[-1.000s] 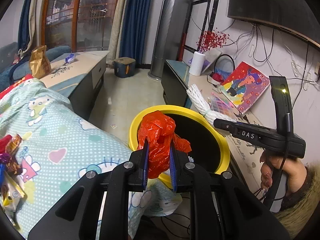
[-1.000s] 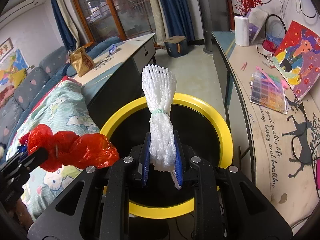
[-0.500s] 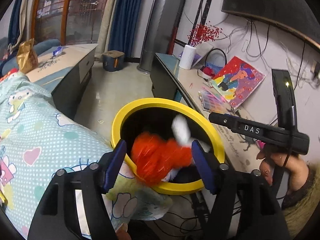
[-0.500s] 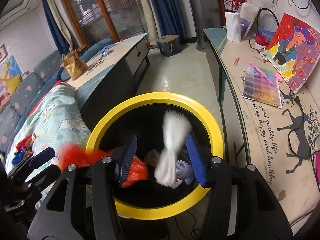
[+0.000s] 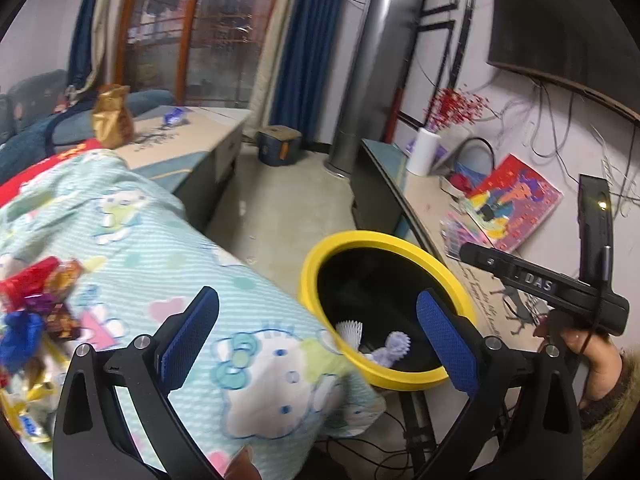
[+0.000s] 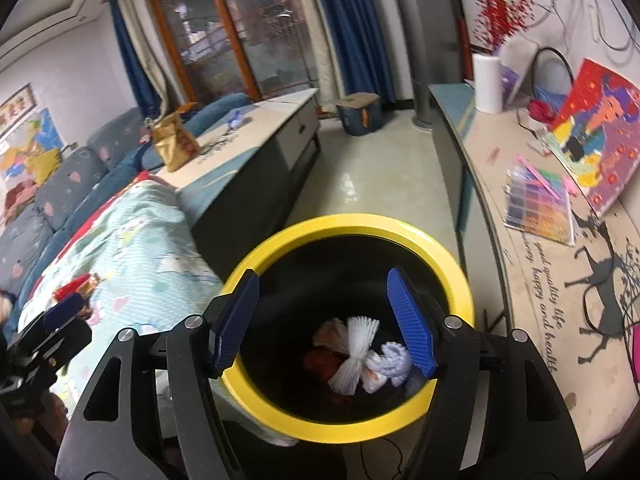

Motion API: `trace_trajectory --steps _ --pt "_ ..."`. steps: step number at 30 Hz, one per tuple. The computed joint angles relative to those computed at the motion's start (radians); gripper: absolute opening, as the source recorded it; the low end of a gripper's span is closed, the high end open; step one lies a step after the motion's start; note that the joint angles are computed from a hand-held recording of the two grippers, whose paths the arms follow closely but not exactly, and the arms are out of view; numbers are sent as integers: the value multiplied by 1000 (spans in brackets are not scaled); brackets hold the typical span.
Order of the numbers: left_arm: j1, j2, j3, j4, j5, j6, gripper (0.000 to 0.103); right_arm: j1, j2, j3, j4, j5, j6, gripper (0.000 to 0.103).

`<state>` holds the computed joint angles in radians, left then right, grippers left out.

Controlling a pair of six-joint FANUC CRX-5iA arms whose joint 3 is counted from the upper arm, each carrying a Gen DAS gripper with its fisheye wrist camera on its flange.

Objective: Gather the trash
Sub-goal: 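Move both open tools back over the candy wrappers on the bed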

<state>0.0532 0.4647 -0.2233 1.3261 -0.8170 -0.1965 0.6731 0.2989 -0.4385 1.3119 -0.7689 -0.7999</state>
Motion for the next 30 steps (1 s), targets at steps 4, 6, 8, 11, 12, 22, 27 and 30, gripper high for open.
trace_trajectory --steps 4,6,8,11,12,22,27,30 --pt "24 -9 -1 23 -1 -2 96 10 12 27 30 -5 14 66" --pt "29 -14 -5 36 6 -7 96 15 18 38 37 -4 23 66" --pt "37 -21 -12 60 17 -17 96 19 25 51 46 0 30 68" --pt "46 -26 -15 88 26 -19 96 24 36 69 59 11 44 69" --pt "48 -30 -18 101 31 -25 96 26 40 76 63 15 49 69" --pt "83 -41 -19 186 56 -38 96 39 77 137 122 63 79 69" --pt "99 -39 -14 217 76 -39 96 41 97 168 153 97 93 69" --pt "113 -33 -7 224 83 -32 96 45 107 183 165 114 96 69"
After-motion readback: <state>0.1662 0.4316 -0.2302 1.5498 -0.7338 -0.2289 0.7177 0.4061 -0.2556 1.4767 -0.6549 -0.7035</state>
